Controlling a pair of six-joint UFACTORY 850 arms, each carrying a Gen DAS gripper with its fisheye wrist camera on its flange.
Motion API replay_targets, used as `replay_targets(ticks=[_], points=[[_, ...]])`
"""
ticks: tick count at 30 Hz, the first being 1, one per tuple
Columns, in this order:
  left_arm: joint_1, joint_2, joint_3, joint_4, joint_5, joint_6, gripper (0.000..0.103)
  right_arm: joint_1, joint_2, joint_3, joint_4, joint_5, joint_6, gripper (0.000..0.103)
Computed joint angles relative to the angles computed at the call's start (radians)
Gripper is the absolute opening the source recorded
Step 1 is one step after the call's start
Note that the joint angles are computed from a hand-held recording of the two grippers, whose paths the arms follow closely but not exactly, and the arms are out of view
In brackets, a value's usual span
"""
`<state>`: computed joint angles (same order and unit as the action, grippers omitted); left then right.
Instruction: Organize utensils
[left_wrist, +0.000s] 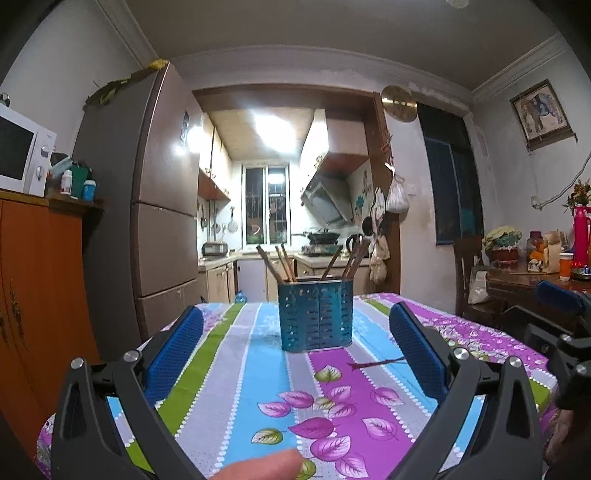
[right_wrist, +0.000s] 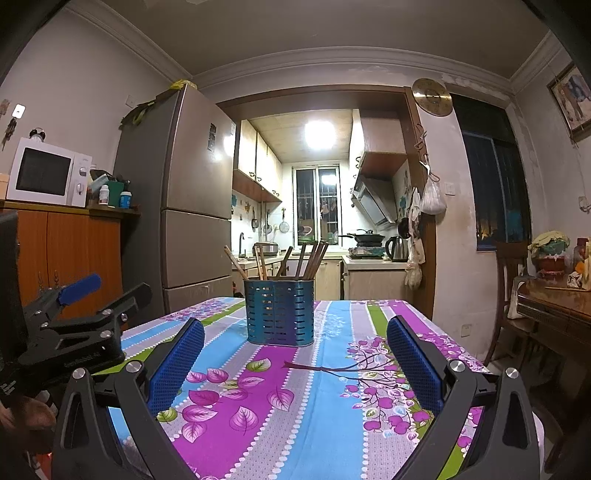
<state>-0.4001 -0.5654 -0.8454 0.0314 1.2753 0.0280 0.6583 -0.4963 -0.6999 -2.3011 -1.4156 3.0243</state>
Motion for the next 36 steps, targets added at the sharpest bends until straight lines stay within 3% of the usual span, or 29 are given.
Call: replay_targets(ticks=[9,16,28,33,36], points=[[-0.002,-0.005,-0.028,-0.025,-0.062,0.011,0.097,-0.019,-0.001,-0.010,-0.018,0.034,-0.002,0.099],[0.004,-0.005,-0.076,-0.044,-0.201,0.019,0.097,-0.056,0.018,-0.026,-0.020,0.138,-0.041,0.099],[0.039,-0.023,-0.186,-0.057,-0.471,0.048,0.097,-0.216,0.058,-0.109,-0.041,0.524,-0.128,0.099],[0.069,-0.052,-0.269,0.001,-0.640,0.048,0.097,-0.300,0.040,-0.169,-0.016,0.688,-0.223,0.099],[0.112,-0.092,-0.371,0.194,-0.828,-0.088,0.098,-0.379,0.007,-0.226,0.002,0.835,-0.276,0.099]])
